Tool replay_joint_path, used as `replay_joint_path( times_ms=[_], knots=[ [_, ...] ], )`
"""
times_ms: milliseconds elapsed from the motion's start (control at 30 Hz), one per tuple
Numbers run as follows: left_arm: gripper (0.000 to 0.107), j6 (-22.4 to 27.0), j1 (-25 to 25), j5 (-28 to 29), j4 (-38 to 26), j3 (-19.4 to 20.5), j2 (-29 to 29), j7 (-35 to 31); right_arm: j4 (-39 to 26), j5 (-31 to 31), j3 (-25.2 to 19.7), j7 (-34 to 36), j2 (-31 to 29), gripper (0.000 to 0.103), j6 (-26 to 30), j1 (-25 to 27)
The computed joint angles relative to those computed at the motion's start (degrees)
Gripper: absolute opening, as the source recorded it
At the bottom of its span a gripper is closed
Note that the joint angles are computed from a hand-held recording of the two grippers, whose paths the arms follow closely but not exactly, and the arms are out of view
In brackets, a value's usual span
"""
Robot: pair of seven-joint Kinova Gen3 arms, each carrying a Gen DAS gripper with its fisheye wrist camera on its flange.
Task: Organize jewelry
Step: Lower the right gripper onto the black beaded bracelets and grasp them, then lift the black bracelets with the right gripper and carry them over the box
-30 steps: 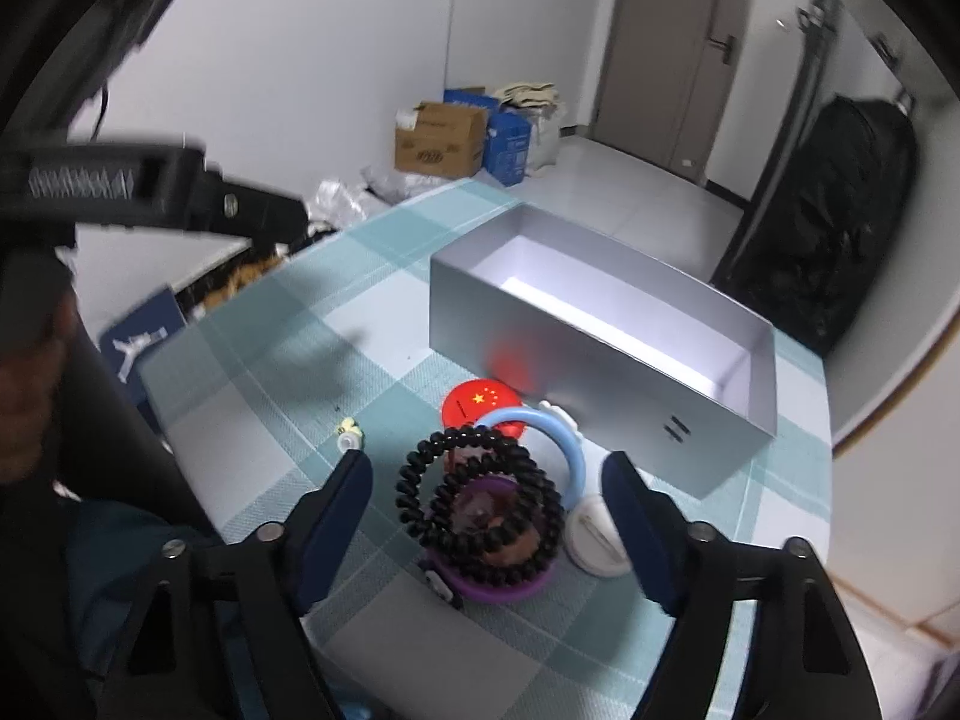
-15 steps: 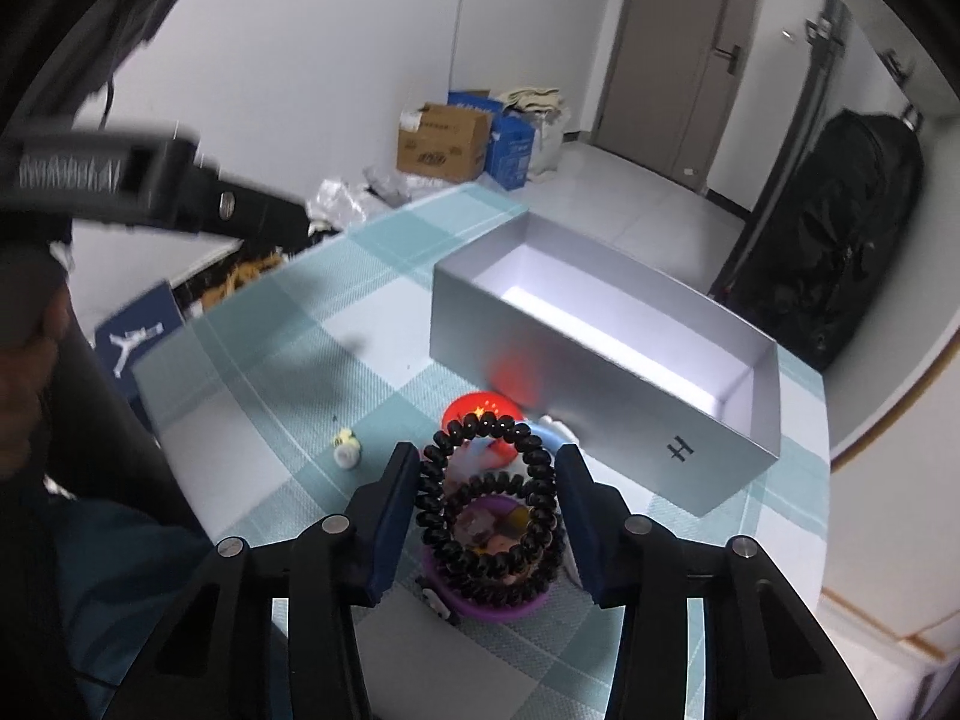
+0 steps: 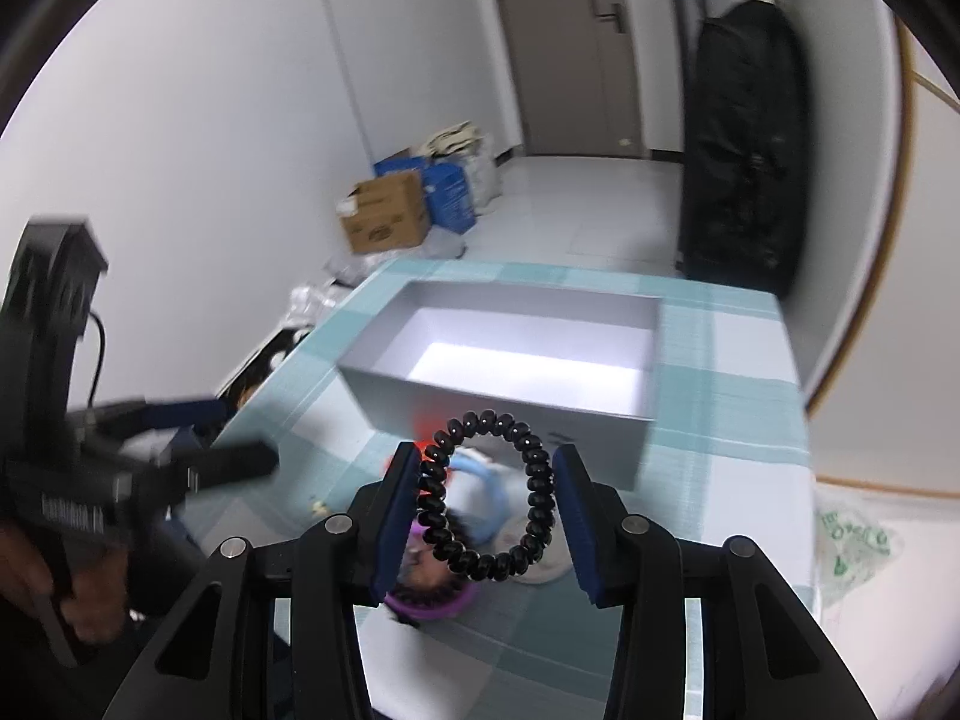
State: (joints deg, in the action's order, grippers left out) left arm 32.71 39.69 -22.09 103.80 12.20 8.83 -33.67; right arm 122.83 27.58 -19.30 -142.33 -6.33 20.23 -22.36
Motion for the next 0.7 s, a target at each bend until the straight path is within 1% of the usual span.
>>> replay_joint_path(
  times_ms=[100, 200, 300, 400, 433, 467, 500, 567, 600, 667, 700],
  knots=[
    [0.1, 1.81, 1.22, -0.21, -2.25, 1.21, 1.95, -3.08, 0.45, -0.39, 0.26, -1.22, -1.47, 0.044, 1.03, 0.96],
    [0.097, 4.26, 3.4, -0.81, -4.51, 1.14, 3.92, -4.77, 0.83, -0.07, -0.42, -2.65, -2.9, 0.044, 2.45, 2.66],
    [0.091, 6.25, 5.31, -1.33, -6.54, 0.61, 5.58, -5.57, 2.07, -2.94, 1.2, -0.63, -4.91, 0.044, 1.89, 3.32],
    [0.078, 7.34, 5.52, 0.04, -7.79, 0.26, 6.43, -7.11, 2.71, -5.04, 1.07, 1.3, -6.0, 0.044, 1.61, 4.8],
    [0.071, 7.51, 5.63, 0.33, -7.89, -0.08, 6.59, -7.03, 2.83, -5.51, 0.78, 1.84, -6.29, 0.044, 1.61, 5.27],
    [0.065, 7.38, 5.39, 1.03, -7.83, -0.32, 6.54, -7.01, 2.94, -5.85, 0.44, 2.36, -6.56, 0.044, 1.58, 5.72],
    [0.061, 6.65, 4.48, 2.46, -7.64, -0.29, 6.49, -7.66, 3.0, -6.08, -0.27, 2.51, -6.98, 0.044, 1.77, 6.18],
    [0.043, 4.61, 2.54, 5.71, -6.59, 0.04, 5.93, -9.04, 3.06, -6.84, -0.66, 3.58, -7.13, 0.044, 1.34, 6.63],
    [0.039, 4.19, 2.24, 6.57, -6.59, -0.08, 6.11, -9.54, 3.19, -7.33, -0.5, 4.43, -7.21, 0.044, 0.93, 6.65],
    [0.026, 4.62, 1.71, 7.82, -7.09, -0.11, 6.58, -10.83, 3.42, -8.0, -0.86, 5.56, -7.6, 0.044, 0.51, 6.96],
    [0.025, 4.7, 1.33, 8.51, -7.48, -0.05, 6.93, -11.69, 3.47, -8.49, -0.84, 6.27, -7.71, 0.044, 0.22, 6.98]
  ],
)
